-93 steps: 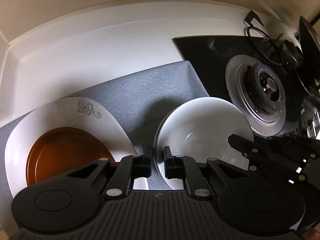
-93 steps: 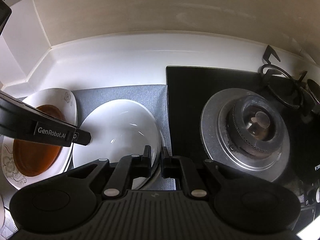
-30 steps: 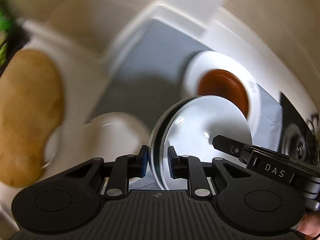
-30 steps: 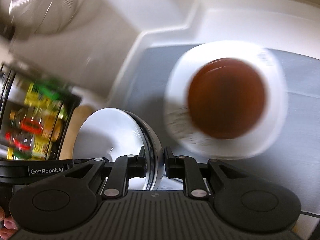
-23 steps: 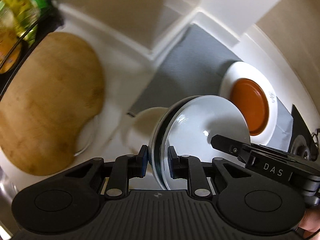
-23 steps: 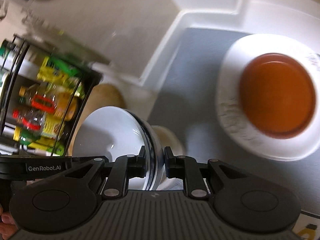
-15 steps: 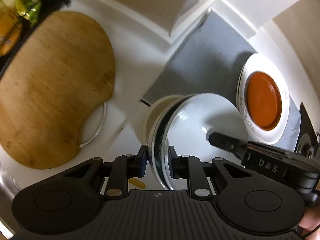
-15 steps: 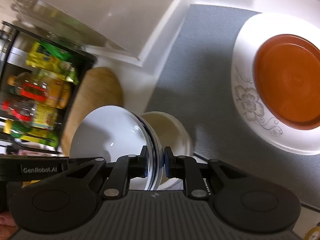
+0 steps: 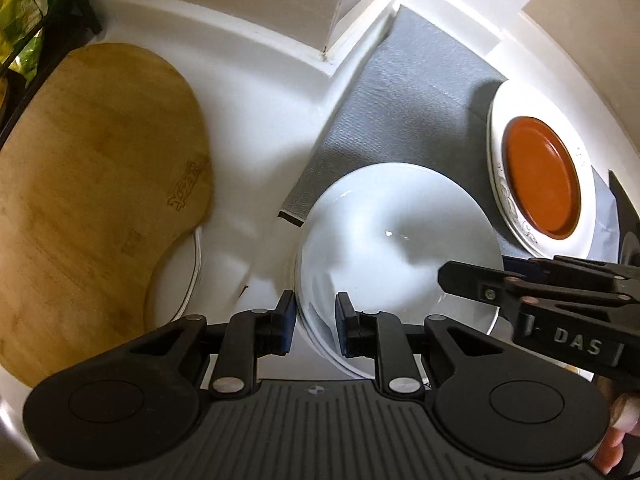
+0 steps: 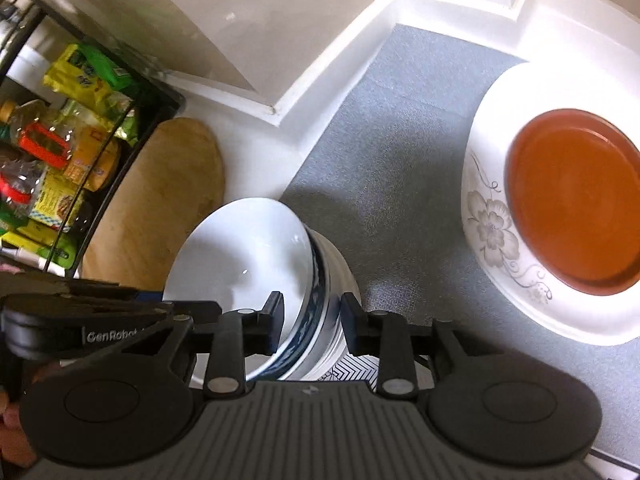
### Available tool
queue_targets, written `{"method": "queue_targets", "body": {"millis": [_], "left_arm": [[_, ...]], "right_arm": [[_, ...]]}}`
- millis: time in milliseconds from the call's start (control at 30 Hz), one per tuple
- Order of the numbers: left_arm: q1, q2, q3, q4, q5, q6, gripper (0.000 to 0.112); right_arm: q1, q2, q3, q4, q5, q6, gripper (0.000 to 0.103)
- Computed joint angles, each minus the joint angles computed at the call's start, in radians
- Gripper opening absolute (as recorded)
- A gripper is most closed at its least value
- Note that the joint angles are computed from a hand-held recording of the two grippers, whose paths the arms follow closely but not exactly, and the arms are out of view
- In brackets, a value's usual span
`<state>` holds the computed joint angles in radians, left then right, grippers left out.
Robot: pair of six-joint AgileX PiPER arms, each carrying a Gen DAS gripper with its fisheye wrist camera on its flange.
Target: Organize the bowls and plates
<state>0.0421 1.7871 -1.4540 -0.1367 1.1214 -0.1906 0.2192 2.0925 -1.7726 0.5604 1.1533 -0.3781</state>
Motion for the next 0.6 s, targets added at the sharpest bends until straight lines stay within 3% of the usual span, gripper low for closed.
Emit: {"method": "queue_targets", "body": {"millis": [133,200,267,400,467,533,567,600], "left_arm": [[0.022,-0.038,0.043,-0.031,-0.032,0.044,0.022],[0.027,-0.055,0.06,-0.034,-0.05,0.062,0.022],[0.024,-0.069,0.076,-0.027,-0.071,0.081,0.022],[0.025,-0.066,0.089,-0.019,-0.102,0.116,0.022],[0.042,-0.058,0.091,-0.046,-0.106,0.156,0.023],[0.059,-0.054,0.096,-0.07,-0.113,0.198,0.024],[0.064,-0.054,0.099,-0.079,-0.117,0.218,0.024],[0.068,-0.053,0.103,-0.085,-0.122,0.233,0.024]], "right_arm": [[-0.009,-0.073,0.118,0.026,-0.087,-0.078,0.046],[-0.005,-0.105,0.174,0.024,-0.136,-0.093,0.066],[-0.011,-0.116,0.206,0.036,-0.16,-0.09,0.074],[-0.006,-0.104,0.212,0.034,-0.166,-0.067,0.079],[0.011,-0.109,0.213,0.014,-0.186,-0.063,0.075],[0.016,-0.105,0.207,0.029,-0.187,-0.083,0.057],[0.015,-0.096,0.199,0.052,-0.177,-0.093,0.042],[0.022,-0.095,0.197,0.05,-0.184,-0.089,0.041]]}}
